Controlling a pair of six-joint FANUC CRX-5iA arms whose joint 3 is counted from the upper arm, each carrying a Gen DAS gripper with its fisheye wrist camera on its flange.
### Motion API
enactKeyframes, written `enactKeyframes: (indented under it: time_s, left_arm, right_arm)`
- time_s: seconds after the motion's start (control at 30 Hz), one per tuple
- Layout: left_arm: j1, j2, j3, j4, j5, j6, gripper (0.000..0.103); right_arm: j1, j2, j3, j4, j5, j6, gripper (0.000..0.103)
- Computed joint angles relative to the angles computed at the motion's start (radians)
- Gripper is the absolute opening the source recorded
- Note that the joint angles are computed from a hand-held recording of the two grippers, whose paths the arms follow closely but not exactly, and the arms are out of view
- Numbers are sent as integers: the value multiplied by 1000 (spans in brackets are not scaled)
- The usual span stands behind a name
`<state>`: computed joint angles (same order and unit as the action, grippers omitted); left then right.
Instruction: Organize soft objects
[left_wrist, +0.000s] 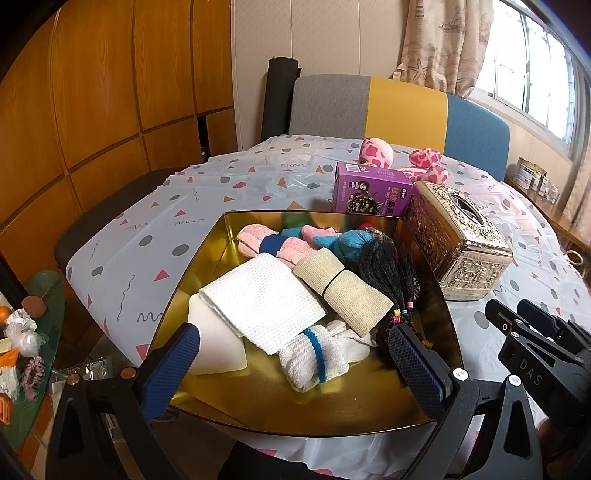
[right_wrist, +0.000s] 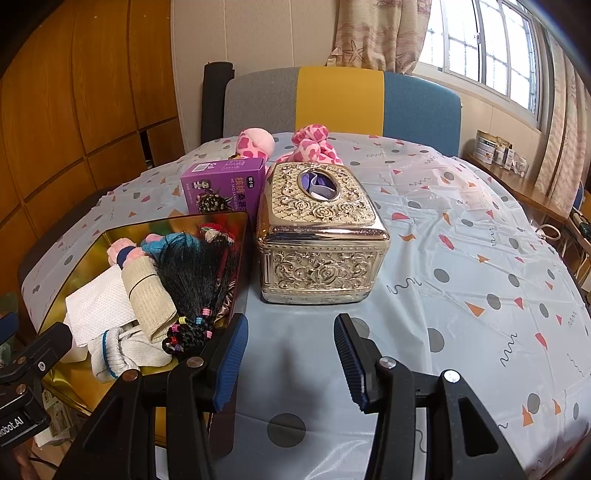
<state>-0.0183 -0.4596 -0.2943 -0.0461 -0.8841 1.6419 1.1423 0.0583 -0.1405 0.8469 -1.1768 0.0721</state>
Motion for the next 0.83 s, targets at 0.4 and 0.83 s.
enactKeyframes:
  time_s: [0.4, 0.83]
  left_arm:
    - [-1, -2, -1, 3, -2, -6, 103]
    - [18, 1, -10, 38, -2, -36, 102]
  right_arm:
    - [1, 0, 0, 0, -1, -1, 49]
    - [-3, -6, -3, -18, 9, -5, 49]
